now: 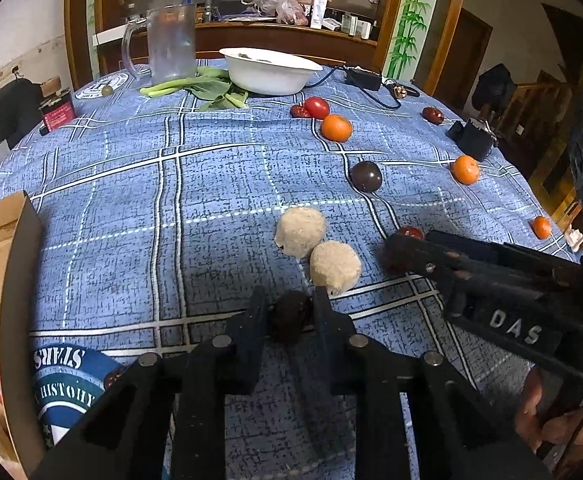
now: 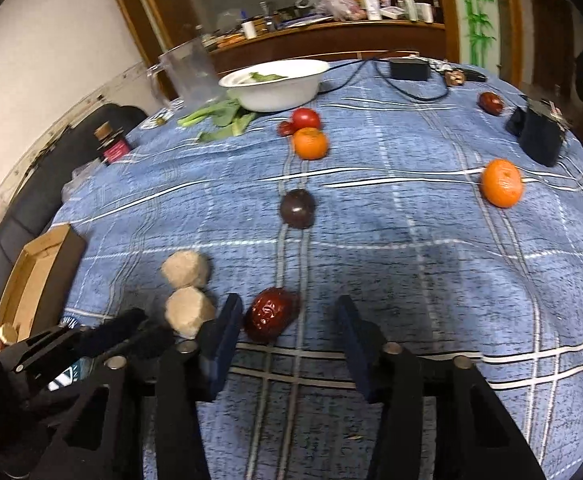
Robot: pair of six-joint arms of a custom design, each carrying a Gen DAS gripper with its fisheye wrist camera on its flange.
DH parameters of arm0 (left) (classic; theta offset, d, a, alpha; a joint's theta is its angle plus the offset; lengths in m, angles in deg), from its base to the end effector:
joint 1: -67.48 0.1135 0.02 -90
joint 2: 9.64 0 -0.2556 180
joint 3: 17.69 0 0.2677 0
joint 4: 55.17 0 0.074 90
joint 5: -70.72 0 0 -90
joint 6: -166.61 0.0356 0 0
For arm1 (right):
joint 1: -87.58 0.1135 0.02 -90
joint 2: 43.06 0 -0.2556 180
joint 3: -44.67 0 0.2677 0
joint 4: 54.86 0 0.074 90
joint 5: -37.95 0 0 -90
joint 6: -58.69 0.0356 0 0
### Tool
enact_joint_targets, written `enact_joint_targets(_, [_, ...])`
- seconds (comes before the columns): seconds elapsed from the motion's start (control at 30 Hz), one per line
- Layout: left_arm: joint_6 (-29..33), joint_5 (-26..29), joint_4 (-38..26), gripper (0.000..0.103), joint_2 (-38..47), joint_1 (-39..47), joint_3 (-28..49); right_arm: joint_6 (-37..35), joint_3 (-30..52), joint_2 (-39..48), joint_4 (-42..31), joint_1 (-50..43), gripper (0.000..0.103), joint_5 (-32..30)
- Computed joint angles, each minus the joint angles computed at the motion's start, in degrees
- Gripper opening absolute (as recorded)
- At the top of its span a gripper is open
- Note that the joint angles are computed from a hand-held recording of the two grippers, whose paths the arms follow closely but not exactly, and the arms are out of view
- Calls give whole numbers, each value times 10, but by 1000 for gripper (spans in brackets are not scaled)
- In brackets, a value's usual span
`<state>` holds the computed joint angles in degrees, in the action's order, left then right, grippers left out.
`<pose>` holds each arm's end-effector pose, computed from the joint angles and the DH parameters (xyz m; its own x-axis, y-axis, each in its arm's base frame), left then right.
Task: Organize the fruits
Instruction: 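Grasp a dark date with left tool while right tool grasps another dark date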
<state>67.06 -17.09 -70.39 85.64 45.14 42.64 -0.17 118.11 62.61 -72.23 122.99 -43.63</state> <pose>0.3076 -0.1279 0.1305 -0.7672 0.1361 -0.6268 0.2790 0.9507 -0.1352 0.3178 0.2196 0.1337 -0.7876 0.0677 -0.6124 -0.1034 0.9653 0.2397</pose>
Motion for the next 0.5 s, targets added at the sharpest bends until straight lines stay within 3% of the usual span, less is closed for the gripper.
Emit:
enact_joint_targets(0.1, [-7,14,2,21,-6,8,-6,-9,2,0,3,7,33,3])
enact_joint_targets(0.2, [-13,27,5,21,-8,14,-10,-11,-4,-5,9,12,27,14])
enact_joint_targets(0.5, [-20,53,21,21,-16,22,-20,32,-48,-36,46,-10,26,2])
